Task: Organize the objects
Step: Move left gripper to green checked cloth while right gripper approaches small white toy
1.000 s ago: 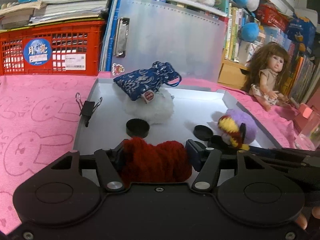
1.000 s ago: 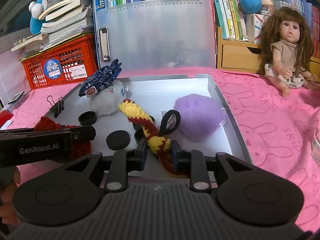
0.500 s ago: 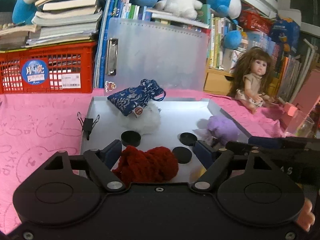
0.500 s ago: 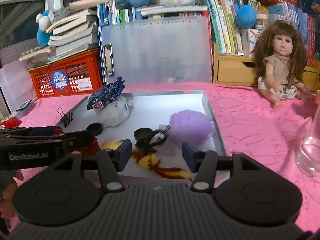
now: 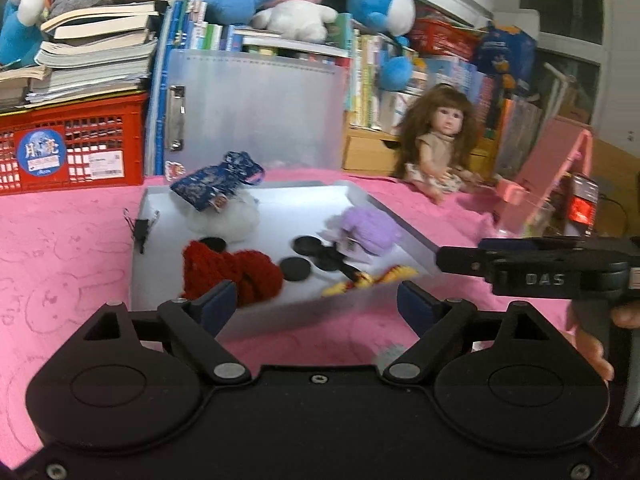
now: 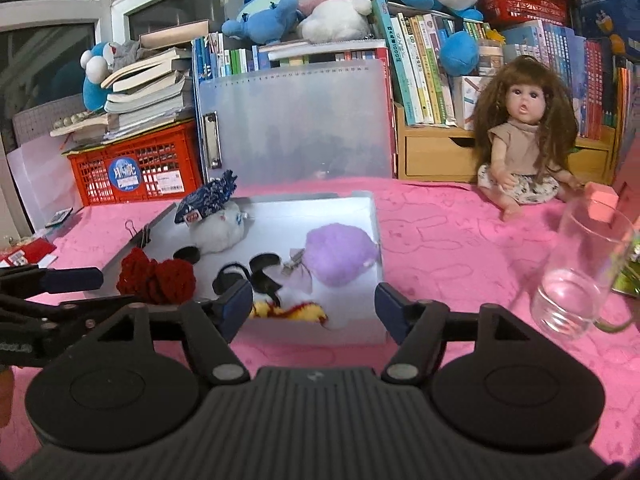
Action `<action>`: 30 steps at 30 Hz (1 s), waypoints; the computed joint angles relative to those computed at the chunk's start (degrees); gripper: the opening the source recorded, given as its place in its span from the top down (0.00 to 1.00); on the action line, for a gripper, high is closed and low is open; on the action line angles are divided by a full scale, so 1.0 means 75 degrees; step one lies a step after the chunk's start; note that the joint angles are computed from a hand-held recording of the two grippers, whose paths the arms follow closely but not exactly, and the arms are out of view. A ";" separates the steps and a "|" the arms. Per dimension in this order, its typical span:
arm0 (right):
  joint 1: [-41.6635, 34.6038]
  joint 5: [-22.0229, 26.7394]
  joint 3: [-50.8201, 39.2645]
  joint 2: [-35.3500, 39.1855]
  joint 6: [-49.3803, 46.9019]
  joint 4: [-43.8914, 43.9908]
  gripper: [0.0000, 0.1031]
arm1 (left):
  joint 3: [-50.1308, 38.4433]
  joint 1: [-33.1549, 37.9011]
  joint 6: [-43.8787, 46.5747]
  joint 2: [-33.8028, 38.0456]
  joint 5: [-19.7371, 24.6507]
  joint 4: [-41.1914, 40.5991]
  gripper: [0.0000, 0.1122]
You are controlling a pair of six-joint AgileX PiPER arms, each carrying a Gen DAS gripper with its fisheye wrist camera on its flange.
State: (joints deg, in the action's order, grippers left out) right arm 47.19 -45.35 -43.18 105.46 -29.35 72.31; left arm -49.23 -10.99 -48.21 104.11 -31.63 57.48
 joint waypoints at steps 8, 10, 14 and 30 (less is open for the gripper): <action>0.0416 -0.0109 0.0404 0.0058 0.0113 0.0239 0.19 | 0.0961 0.0044 0.0361 -0.0532 -0.0607 0.0281 0.19; 0.0495 -0.0083 0.0488 0.0109 0.0231 0.0248 0.18 | 0.1178 0.0008 0.0612 -0.0611 -0.0718 0.0235 0.19; 0.0647 -0.0085 0.0581 0.0254 0.0380 0.0317 0.16 | 0.1575 -0.0187 0.1414 -0.0709 -0.0810 -0.0151 0.18; 0.0852 -0.0073 0.0770 0.0635 0.0639 0.0397 0.15 | 0.1971 -0.0587 0.2357 -0.0488 -0.0720 -0.0742 0.17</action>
State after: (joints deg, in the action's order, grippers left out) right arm 53.58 -45.90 -37.41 110.23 -24.56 75.28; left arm -34.44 -15.39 -30.54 100.46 -37.03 51.92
